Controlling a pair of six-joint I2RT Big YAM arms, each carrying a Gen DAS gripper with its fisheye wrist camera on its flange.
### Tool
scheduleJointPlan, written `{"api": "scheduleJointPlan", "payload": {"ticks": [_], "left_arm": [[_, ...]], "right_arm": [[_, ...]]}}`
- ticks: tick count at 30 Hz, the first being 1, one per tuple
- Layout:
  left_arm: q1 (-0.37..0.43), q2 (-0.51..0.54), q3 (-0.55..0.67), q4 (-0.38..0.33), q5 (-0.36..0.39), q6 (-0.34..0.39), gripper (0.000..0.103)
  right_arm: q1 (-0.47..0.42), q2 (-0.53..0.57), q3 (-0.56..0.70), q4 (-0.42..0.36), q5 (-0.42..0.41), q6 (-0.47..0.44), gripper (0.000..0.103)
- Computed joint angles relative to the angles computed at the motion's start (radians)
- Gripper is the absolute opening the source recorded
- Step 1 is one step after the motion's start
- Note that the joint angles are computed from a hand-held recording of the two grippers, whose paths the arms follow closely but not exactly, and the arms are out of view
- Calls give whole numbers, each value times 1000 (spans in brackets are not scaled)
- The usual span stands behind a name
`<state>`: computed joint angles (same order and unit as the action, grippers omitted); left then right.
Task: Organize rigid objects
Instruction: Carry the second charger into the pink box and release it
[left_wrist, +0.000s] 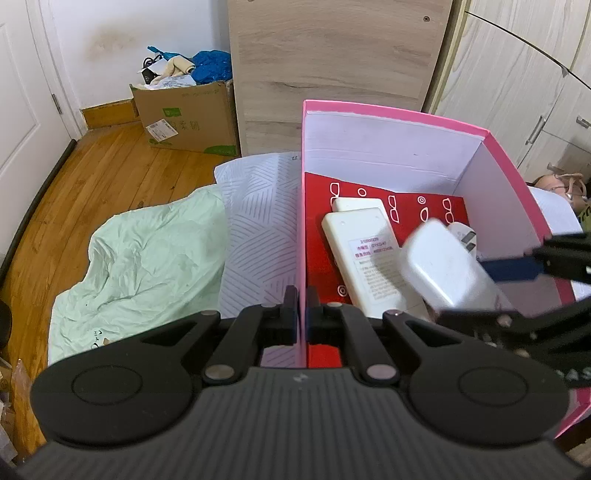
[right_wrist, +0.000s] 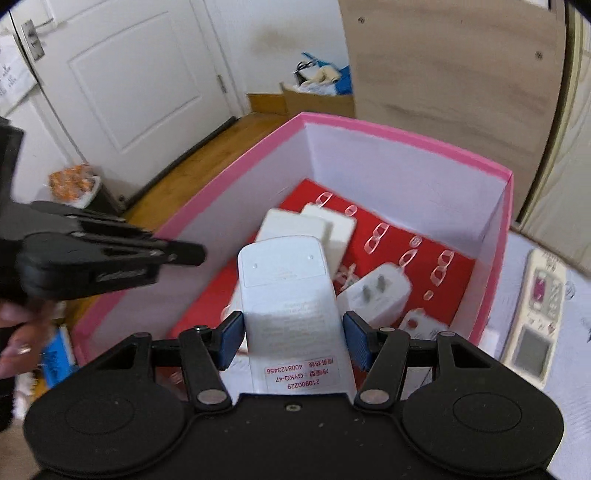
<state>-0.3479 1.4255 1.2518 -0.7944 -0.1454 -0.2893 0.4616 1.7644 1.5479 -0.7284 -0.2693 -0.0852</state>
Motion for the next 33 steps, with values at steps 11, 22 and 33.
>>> {"api": "scheduleJointPlan", "payload": {"ticks": [11, 22, 33], "left_arm": [[5, -1, 0, 3, 11, -3, 3], [10, 0, -8, 15, 24, 11, 4], [-3, 10, -1, 13, -4, 13, 3]], "right_arm": [[23, 57, 64, 52, 180, -25, 64], [-35, -21, 40, -34, 2, -48, 70], [-204, -214, -108, 18, -85, -21, 70]]}}
